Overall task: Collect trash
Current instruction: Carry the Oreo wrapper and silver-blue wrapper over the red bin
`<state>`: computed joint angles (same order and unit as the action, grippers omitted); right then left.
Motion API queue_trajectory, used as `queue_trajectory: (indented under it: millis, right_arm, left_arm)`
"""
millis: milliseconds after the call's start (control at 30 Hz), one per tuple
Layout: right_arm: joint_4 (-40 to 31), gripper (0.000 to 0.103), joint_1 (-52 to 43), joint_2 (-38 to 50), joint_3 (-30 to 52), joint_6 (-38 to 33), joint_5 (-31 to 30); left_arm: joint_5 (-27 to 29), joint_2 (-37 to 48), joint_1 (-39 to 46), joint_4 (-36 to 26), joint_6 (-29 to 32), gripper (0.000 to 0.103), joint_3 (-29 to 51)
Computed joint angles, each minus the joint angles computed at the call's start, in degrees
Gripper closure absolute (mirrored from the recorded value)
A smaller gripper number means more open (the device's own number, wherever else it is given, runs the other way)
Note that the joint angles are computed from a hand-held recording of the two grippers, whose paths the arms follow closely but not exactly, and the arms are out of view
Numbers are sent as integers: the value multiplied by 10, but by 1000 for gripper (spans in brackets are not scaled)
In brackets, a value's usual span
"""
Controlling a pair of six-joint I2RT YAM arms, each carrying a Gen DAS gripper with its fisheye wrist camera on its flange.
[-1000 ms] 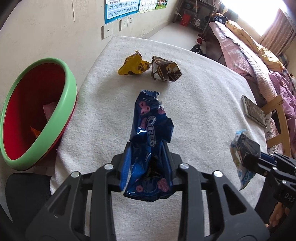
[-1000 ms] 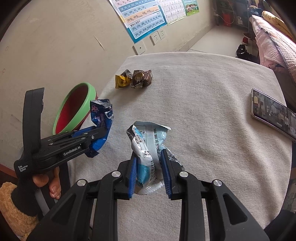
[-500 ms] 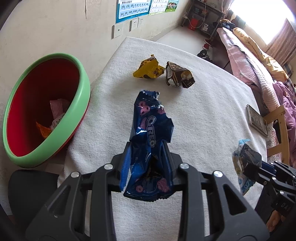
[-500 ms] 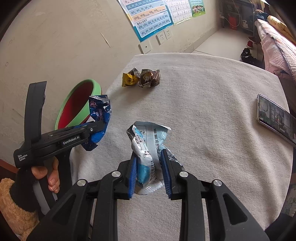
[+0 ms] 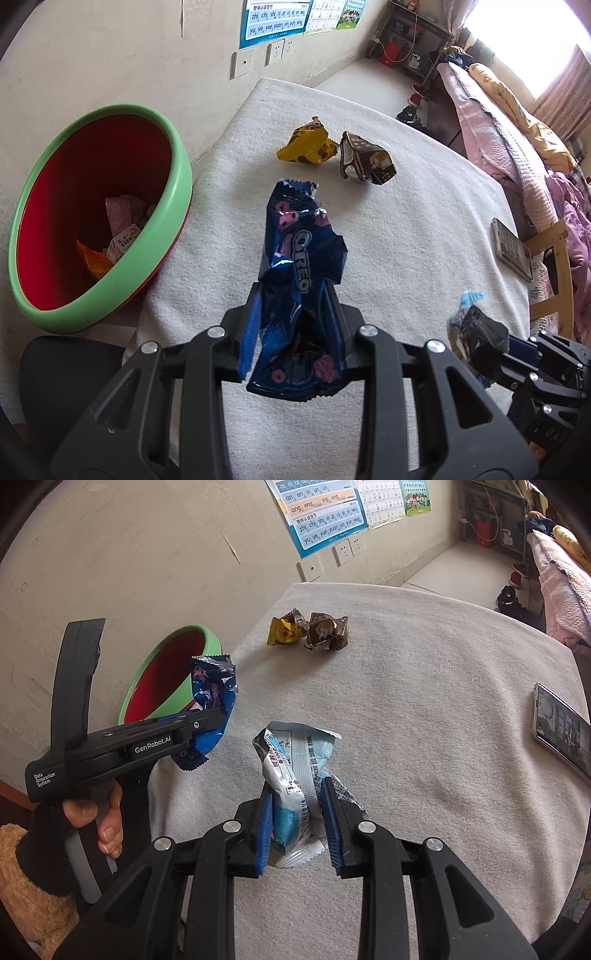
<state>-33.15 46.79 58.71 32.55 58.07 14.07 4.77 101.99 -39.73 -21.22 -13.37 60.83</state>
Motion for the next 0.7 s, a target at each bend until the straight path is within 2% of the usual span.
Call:
queue_trajectory:
  millis: [333,700]
  right_arm:
    - [28,77,-13,39,25,-35,-14]
    - [81,77,-14,161,111,-100,-43]
  left_arm:
    - [1,-7,17,1,1,72,1]
    - [14,-25,64,11,-1,72,-19]
